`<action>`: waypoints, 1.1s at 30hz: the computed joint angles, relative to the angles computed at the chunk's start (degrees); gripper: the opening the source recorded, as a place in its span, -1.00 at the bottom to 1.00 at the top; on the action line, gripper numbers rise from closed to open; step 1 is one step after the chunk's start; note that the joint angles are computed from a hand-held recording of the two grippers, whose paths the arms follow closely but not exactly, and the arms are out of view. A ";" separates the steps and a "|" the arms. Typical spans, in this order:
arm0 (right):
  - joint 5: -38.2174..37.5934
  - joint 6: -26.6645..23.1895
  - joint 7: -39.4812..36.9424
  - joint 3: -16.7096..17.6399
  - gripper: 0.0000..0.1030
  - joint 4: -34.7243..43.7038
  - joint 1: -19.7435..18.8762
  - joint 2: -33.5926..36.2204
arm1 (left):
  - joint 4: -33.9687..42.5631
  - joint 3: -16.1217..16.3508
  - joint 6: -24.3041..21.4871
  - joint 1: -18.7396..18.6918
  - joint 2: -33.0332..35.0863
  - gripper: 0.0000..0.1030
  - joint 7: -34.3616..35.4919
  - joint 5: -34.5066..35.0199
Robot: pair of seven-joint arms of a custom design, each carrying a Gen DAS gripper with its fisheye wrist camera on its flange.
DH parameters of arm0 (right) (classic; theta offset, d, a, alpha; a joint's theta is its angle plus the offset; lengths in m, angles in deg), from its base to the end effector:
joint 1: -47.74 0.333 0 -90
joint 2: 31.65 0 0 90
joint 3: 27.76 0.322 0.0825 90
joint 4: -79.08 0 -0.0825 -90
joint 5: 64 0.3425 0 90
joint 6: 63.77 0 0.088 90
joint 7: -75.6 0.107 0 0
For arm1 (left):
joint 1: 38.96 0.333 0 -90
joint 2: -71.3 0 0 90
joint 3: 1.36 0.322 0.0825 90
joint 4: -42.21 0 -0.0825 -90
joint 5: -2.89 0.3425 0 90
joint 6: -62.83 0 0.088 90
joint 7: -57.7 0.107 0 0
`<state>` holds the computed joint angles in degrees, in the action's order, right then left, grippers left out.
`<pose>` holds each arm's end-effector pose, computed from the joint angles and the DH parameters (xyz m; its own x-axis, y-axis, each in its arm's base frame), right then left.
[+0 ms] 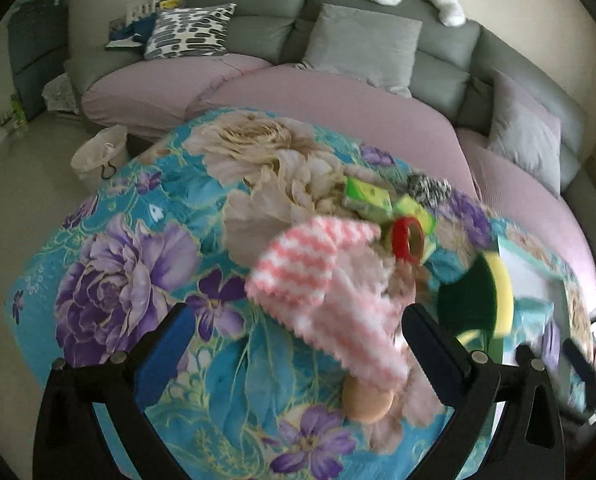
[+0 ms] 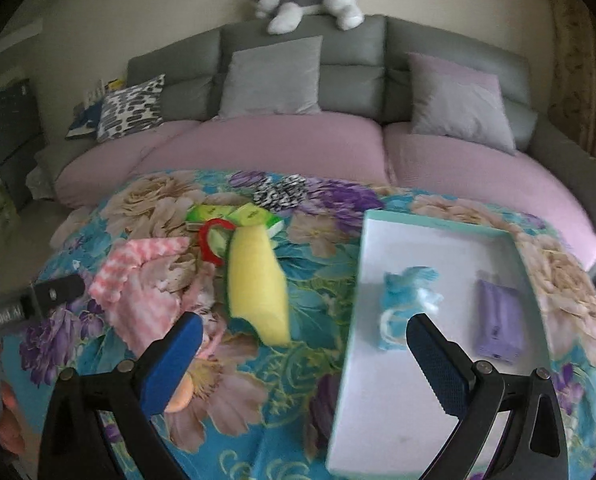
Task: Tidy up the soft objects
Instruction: 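Grasp the yellow-green sponge with the right tool while the left tool grasps the pink striped towel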
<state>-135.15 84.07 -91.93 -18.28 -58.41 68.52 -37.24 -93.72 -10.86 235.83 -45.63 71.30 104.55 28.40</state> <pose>0.3946 0.2503 0.4057 -0.2478 -0.9688 0.0086 -0.6661 0.1639 -0.7277 0.4804 -0.1726 0.4289 -0.0032 -0.9890 0.1477 -0.7987 -0.0864 -0.5955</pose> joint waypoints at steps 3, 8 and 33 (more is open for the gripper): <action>-1.10 2.18 -0.45 -0.77 1.00 2.12 -0.44 2.70 | 3.84 0.80 -1.33 -0.48 2.66 1.00 -4.34 2.50; -2.08 5.67 -2.83 -2.41 0.89 5.55 -0.44 6.71 | 8.78 3.18 -4.23 -3.02 7.30 1.00 -11.44 10.02; -17.71 15.71 12.72 -5.77 -0.32 7.02 -0.82 10.48 | 5.98 -6.20 2.51 2.21 12.73 -0.59 25.87 -33.86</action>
<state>-152.87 99.78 -79.21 -24.05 -51.39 67.70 -26.76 -87.74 -17.05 238.33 -43.42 84.03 130.42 -5.46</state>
